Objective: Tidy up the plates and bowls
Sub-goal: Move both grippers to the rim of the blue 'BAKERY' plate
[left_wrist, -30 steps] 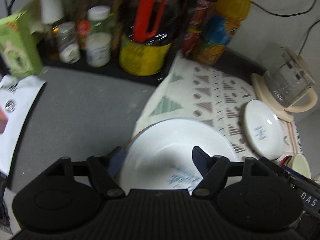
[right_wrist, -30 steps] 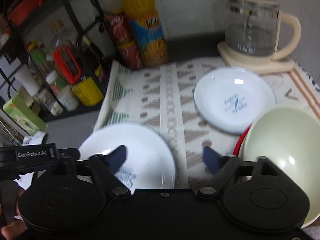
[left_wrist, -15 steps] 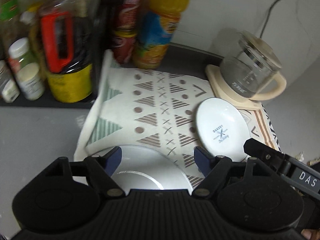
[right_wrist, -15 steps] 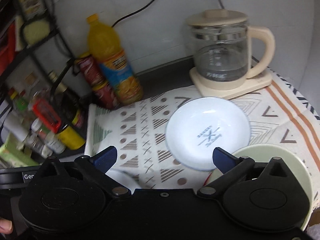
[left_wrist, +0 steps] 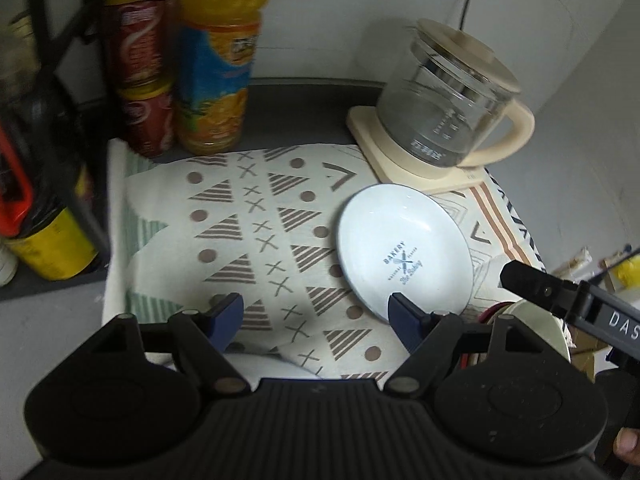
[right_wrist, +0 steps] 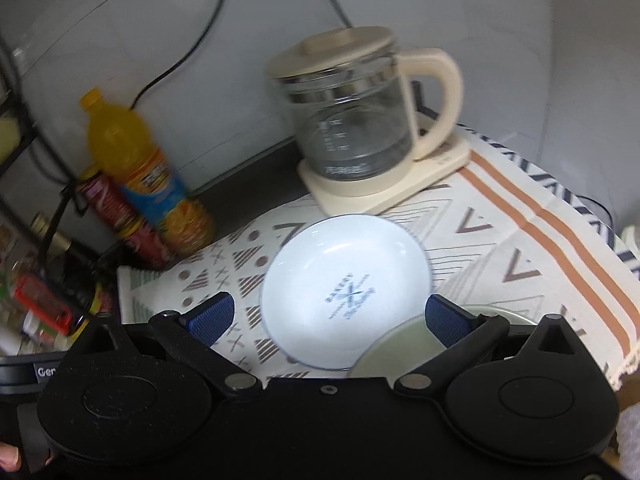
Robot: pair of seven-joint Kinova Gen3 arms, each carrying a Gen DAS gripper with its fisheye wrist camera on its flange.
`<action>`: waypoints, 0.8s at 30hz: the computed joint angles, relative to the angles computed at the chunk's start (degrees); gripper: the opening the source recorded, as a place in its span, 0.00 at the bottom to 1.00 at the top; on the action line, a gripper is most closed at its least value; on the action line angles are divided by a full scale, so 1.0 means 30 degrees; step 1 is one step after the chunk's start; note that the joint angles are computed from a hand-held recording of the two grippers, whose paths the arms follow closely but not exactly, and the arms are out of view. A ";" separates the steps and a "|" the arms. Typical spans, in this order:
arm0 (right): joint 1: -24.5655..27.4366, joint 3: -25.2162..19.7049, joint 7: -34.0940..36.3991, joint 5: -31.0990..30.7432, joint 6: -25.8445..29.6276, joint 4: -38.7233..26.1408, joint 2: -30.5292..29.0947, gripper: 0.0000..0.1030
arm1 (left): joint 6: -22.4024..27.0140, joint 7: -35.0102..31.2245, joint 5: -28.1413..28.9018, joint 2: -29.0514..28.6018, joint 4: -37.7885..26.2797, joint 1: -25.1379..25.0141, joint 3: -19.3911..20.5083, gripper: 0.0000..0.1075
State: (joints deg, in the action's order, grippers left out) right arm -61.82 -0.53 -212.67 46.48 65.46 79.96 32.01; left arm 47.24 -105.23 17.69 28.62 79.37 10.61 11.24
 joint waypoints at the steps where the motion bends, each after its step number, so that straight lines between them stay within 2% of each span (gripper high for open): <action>1: -0.0021 0.0032 -0.0150 -0.0080 0.0147 0.0024 -0.0009 1.00 | 0.0177 -0.0001 -0.0061 0.0169 -0.0246 0.0081 0.0024 0.72; 7: 0.0183 -0.0152 -0.0053 -0.0895 0.1072 -0.0063 -0.0133 1.00 | 0.0820 -0.0064 -0.0051 0.0896 -0.1229 0.0490 0.0226 0.72; 13: 0.0470 -0.0402 -0.0172 -0.1548 0.1658 0.0423 -0.0635 1.00 | 0.1396 0.0828 -0.0569 0.1523 -0.2117 0.1412 0.0036 0.72; 16: 0.0885 -0.0654 0.0643 -0.1828 0.1898 0.0622 -0.0959 1.00 | 0.1688 0.1660 -0.0818 0.1941 -0.2650 0.1933 -0.0124 0.72; 20: 0.1685 -0.0871 0.0966 -0.2038 0.0856 0.1811 -0.1732 0.99 | 0.1891 0.2587 -0.0920 0.2487 -0.3250 0.2370 -0.0127 0.72; 24: 0.2872 -0.1130 0.2113 -0.2707 -0.0131 0.2418 -0.2136 0.97 | 0.2096 0.4585 -0.1418 0.2897 -0.3736 0.3028 -0.0620 0.72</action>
